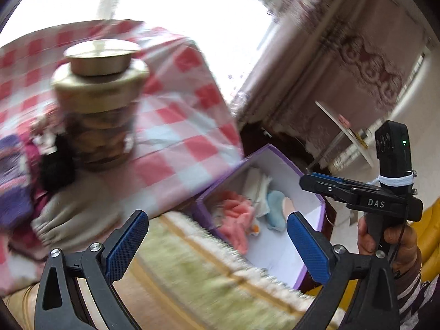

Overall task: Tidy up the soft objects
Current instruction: 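Move both open grippers back over the pile on the tablecloth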

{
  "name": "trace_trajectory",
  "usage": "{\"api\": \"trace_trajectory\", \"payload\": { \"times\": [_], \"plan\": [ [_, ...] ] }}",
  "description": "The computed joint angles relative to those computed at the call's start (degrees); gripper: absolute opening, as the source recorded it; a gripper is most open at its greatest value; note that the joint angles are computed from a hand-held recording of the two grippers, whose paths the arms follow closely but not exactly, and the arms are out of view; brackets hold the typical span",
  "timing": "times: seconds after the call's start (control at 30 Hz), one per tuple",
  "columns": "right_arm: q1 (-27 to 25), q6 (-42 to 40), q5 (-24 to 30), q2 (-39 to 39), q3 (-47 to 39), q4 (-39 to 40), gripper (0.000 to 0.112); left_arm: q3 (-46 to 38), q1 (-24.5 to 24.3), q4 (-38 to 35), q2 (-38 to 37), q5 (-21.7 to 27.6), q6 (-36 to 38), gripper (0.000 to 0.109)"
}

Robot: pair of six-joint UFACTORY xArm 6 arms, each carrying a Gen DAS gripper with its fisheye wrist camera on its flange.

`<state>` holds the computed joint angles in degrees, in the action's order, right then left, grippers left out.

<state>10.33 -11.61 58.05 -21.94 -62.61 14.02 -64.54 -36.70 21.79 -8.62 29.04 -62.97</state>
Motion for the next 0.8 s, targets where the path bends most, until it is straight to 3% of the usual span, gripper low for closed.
{"api": "trace_trajectory", "payload": {
  "times": [0.2,0.43,0.63,0.8],
  "plan": [
    [8.8,0.6,-0.5,3.4,-2.5,-1.0,0.077,13.6,2.7,7.7,-14.8,3.3,-13.5,0.102],
    [17.5,-0.5,-0.9,9.2,-6.8,-0.9,0.077,22.6,5.4,10.8,-27.8,12.9,-22.2,0.097],
    [23.5,-2.0,-1.0,14.9,-10.4,-0.6,0.077,26.2,6.3,10.9,-33.2,18.9,-24.8,0.096],
    [26.5,-2.3,-0.4,19.4,-13.5,-0.2,0.077,28.8,8.2,8.3,-35.3,18.0,-24.6,0.091]
  ]
}}
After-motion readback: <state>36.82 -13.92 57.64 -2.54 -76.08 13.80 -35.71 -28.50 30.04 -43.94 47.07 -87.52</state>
